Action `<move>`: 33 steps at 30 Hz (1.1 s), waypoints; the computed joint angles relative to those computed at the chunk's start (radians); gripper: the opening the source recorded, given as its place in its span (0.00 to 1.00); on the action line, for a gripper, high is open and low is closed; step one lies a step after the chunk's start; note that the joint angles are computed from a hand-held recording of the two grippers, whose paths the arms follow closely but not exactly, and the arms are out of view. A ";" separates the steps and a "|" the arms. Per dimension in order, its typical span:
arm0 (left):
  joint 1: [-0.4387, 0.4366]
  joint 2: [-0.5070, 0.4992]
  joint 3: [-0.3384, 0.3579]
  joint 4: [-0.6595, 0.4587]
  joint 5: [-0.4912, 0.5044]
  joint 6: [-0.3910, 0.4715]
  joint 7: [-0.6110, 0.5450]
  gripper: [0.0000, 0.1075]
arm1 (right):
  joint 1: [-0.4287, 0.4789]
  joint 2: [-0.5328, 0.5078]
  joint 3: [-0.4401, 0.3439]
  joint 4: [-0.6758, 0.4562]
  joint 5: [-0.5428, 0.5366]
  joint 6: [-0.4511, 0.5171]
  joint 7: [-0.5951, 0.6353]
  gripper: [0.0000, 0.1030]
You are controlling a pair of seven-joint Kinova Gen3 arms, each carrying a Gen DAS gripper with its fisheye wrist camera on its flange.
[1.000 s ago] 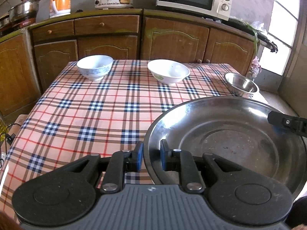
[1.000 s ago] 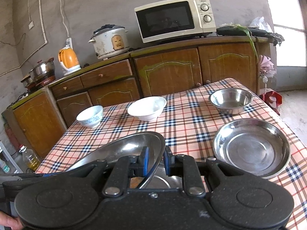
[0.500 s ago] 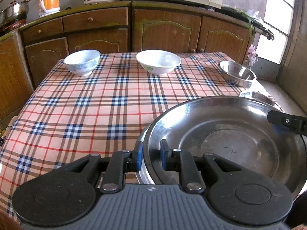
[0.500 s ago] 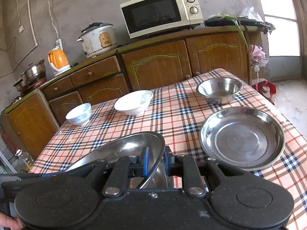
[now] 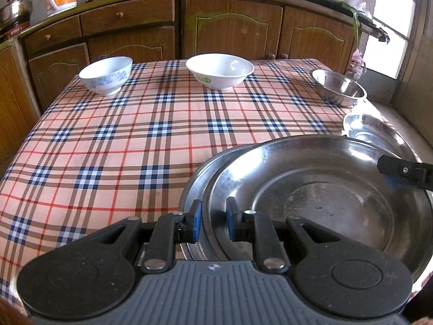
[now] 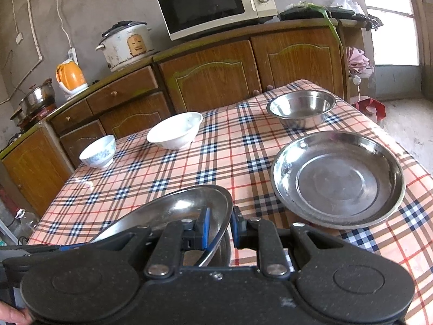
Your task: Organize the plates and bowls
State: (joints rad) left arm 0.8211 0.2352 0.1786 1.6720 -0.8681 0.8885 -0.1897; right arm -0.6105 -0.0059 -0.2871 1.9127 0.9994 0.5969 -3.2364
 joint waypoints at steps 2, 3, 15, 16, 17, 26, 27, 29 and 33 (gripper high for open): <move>-0.002 0.006 -0.003 -0.004 -0.002 0.002 -0.001 0.18 | 0.000 0.012 0.003 -0.005 0.001 -0.005 0.009 0.21; -0.002 0.009 -0.005 -0.006 -0.004 0.005 -0.001 0.18 | 0.000 0.017 0.007 -0.008 -0.003 -0.008 0.016 0.21; -0.017 0.020 -0.021 -0.007 -0.002 0.002 -0.002 0.18 | -0.030 0.074 0.056 -0.050 -0.048 -0.029 0.099 0.21; -0.018 0.021 -0.021 -0.006 0.000 0.000 -0.004 0.18 | -0.032 0.078 0.059 -0.053 -0.054 -0.027 0.108 0.21; -0.019 0.023 -0.022 -0.007 0.002 -0.001 -0.006 0.18 | -0.035 0.080 0.062 -0.055 -0.060 -0.028 0.115 0.21; -0.015 0.034 -0.030 -0.004 0.009 -0.011 -0.021 0.18 | -0.055 0.100 0.081 -0.075 -0.108 0.003 0.172 0.21; -0.014 0.034 -0.031 -0.004 0.007 -0.010 -0.019 0.18 | -0.056 0.102 0.082 -0.076 -0.115 0.005 0.180 0.21; -0.014 0.033 -0.032 -0.004 0.007 -0.010 -0.020 0.18 | -0.057 0.106 0.085 -0.081 -0.133 0.011 0.197 0.21; -0.009 0.035 -0.032 -0.002 -0.004 -0.005 -0.019 0.18 | -0.060 0.106 0.090 -0.079 -0.151 0.009 0.210 0.21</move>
